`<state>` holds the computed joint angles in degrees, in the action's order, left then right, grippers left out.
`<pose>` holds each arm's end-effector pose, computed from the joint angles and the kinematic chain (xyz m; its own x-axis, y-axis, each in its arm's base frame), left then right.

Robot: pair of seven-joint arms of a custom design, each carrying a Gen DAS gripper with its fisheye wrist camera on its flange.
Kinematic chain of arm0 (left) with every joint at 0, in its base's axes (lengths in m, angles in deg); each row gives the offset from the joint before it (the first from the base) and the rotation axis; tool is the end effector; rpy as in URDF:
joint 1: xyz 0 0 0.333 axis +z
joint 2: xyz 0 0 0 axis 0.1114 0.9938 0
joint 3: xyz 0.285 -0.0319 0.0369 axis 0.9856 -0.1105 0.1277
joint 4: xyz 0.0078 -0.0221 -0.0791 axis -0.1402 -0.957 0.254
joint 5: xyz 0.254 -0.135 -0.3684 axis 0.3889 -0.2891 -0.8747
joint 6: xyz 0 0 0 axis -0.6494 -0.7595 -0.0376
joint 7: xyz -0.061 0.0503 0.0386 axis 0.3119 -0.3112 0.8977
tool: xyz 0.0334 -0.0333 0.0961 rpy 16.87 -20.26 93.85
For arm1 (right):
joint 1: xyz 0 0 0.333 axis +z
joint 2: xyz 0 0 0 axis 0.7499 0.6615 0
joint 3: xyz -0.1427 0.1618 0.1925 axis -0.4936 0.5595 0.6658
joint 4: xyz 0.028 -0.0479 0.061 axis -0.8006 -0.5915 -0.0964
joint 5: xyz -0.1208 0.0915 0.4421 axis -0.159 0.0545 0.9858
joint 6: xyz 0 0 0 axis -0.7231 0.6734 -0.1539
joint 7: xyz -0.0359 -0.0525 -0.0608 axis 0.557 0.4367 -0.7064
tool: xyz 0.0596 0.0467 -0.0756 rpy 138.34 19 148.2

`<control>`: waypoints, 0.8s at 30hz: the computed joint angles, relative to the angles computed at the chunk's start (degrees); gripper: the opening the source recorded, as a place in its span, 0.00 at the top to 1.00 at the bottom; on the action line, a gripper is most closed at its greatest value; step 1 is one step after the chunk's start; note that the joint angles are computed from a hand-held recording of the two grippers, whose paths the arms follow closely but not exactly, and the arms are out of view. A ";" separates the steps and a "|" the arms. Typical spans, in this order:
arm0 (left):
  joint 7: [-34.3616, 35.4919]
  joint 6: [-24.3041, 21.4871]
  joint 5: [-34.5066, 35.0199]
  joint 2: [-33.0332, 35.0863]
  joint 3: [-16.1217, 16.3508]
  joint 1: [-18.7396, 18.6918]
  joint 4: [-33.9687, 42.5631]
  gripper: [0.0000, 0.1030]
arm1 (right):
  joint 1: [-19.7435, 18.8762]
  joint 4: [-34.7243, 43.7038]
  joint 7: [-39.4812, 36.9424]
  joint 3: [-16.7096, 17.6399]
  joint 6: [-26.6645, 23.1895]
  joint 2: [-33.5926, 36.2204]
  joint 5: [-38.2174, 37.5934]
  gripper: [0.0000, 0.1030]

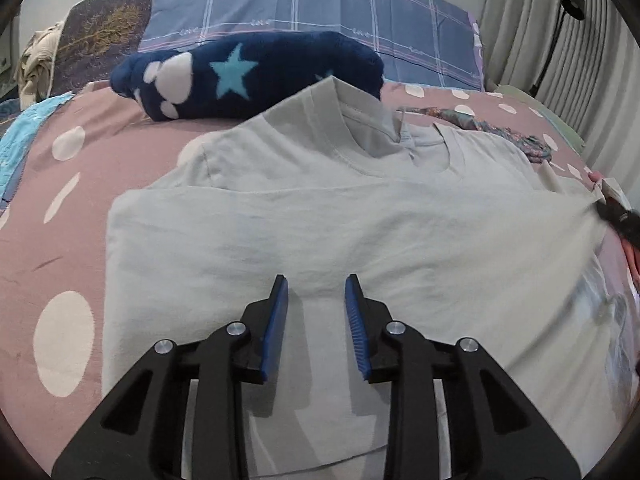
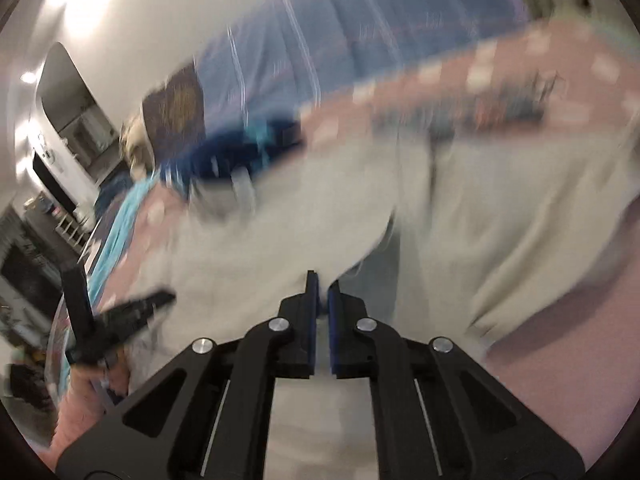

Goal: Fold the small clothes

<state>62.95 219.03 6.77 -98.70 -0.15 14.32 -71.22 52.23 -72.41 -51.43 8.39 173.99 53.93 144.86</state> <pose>0.5324 -0.1009 0.3661 0.3674 -0.9224 0.1190 -0.6590 -0.3485 -0.6665 0.6698 0.0694 0.3975 0.5893 -0.6940 -0.4137 -0.6936 -0.1719 -0.6995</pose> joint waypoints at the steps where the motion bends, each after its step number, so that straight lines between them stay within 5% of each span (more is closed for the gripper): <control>1: 0.25 0.54 -0.27 0.01 0.39 0.02 -0.19 0.69 | 0.44 -0.70 0.82 -0.43 1.41 -1.04 -0.56 0.96; 6: 0.67 2.36 0.42 2.04 0.61 0.65 0.46 0.60 | 3.34 -2.60 15.20 -1.00 11.62 2.16 -23.22 0.96; 8: 1.38 2.62 0.45 2.41 0.81 0.35 0.74 0.56 | -1.32 -2.52 11.71 1.61 8.13 1.68 -16.54 0.93; 10: 1.54 2.47 0.66 2.50 0.78 0.25 0.83 0.53 | -1.65 -2.09 11.59 0.32 5.74 1.02 -13.07 0.76; 15: 2.08 2.73 0.42 2.83 1.24 -0.10 0.97 0.52 | -1.13 0.73 12.65 -3.40 12.76 1.25 -9.13 0.63; 22: 3.59 3.77 -0.80 3.09 1.52 -0.14 0.87 0.48 | -8.25 17.97 36.91 -4.74 12.81 12.97 -8.94 0.57; 24: 3.85 4.03 -1.06 3.20 1.54 -0.10 0.89 0.47 | -11.41 21.66 40.65 -2.78 12.71 15.90 -9.04 0.57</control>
